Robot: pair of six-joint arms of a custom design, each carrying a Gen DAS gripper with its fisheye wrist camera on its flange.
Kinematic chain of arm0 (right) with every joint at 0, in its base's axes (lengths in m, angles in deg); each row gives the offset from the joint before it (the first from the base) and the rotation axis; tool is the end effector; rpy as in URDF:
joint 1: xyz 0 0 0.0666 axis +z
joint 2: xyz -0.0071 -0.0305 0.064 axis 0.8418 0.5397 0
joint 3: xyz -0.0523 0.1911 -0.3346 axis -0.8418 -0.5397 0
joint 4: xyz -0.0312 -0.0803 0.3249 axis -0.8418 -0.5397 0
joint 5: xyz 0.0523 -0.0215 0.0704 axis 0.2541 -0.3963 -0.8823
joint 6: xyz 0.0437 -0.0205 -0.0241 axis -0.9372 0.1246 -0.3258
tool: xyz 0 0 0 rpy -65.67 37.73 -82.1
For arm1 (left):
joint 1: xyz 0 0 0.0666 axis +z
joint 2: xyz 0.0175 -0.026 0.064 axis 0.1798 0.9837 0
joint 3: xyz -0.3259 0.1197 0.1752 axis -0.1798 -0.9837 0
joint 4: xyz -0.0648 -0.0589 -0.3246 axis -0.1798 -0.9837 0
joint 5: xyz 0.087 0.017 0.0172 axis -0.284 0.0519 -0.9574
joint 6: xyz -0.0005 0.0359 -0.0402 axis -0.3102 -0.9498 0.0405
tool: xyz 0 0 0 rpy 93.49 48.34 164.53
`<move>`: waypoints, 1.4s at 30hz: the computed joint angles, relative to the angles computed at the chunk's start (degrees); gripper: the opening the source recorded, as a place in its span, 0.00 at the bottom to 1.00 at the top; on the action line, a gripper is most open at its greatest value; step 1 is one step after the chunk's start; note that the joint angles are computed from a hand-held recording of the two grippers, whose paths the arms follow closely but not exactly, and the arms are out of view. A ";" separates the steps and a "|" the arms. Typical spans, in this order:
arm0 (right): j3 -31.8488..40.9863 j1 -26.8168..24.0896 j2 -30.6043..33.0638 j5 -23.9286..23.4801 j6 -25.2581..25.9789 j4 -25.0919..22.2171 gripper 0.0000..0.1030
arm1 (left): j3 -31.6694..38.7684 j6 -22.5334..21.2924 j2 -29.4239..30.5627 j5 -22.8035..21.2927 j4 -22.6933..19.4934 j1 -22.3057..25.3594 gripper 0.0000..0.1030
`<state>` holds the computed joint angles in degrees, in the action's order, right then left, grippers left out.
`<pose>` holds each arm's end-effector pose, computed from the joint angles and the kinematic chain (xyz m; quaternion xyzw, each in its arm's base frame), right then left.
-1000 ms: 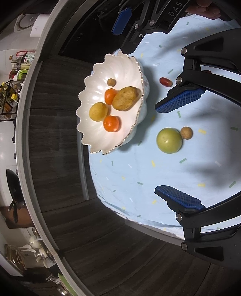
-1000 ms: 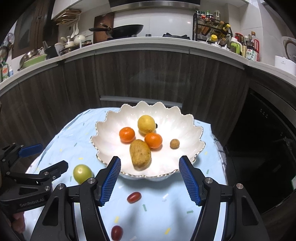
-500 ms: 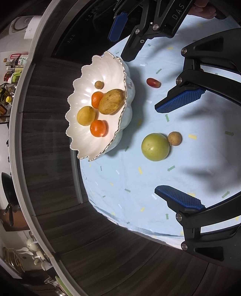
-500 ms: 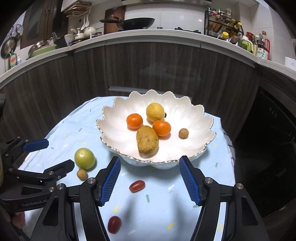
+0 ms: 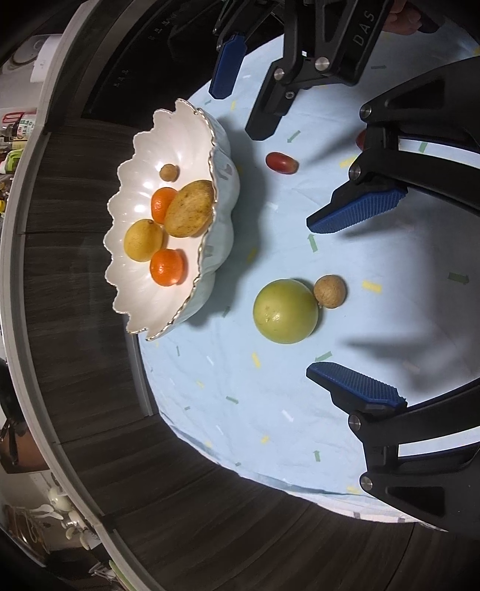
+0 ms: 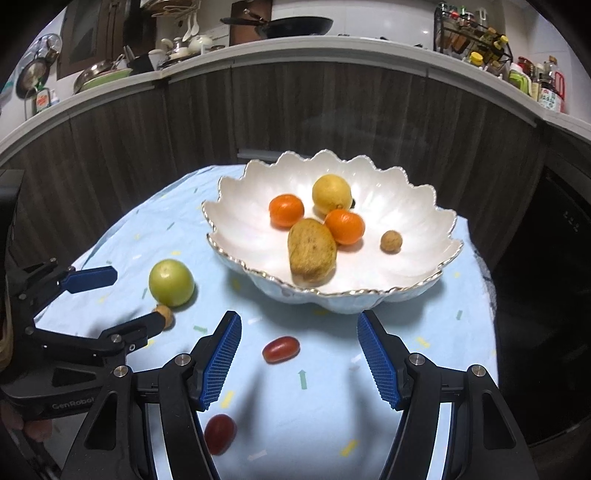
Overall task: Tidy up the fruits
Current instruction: 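Withdraw both open tools from the bowl toward the green pomelo, then close the left tool on the small brown fruit while the right tool grasps a red oval fruit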
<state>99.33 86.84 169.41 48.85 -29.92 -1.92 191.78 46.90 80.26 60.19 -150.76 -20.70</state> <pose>0.4779 0.2679 0.4811 -0.2152 0.8945 0.0835 0.3829 0.4502 -0.2563 0.4781 0.0199 0.9406 0.0335 0.3373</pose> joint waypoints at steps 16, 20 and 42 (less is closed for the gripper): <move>-0.73 -0.42 2.01 -3.95 4.64 -0.90 0.64 | -1.24 2.11 1.00 1.12 0.47 0.21 0.57; -0.60 -0.65 2.50 -5.10 4.98 -1.09 0.63 | -1.33 2.77 1.45 2.10 0.30 0.45 0.53; 4.39 -1.41 6.59 -9.00 4.86 -6.82 0.40 | -1.53 4.57 2.49 5.15 0.25 1.62 0.39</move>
<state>103.72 85.44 176.00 39.86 -25.07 -8.74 190.25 51.47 82.74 65.35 -150.50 -19.08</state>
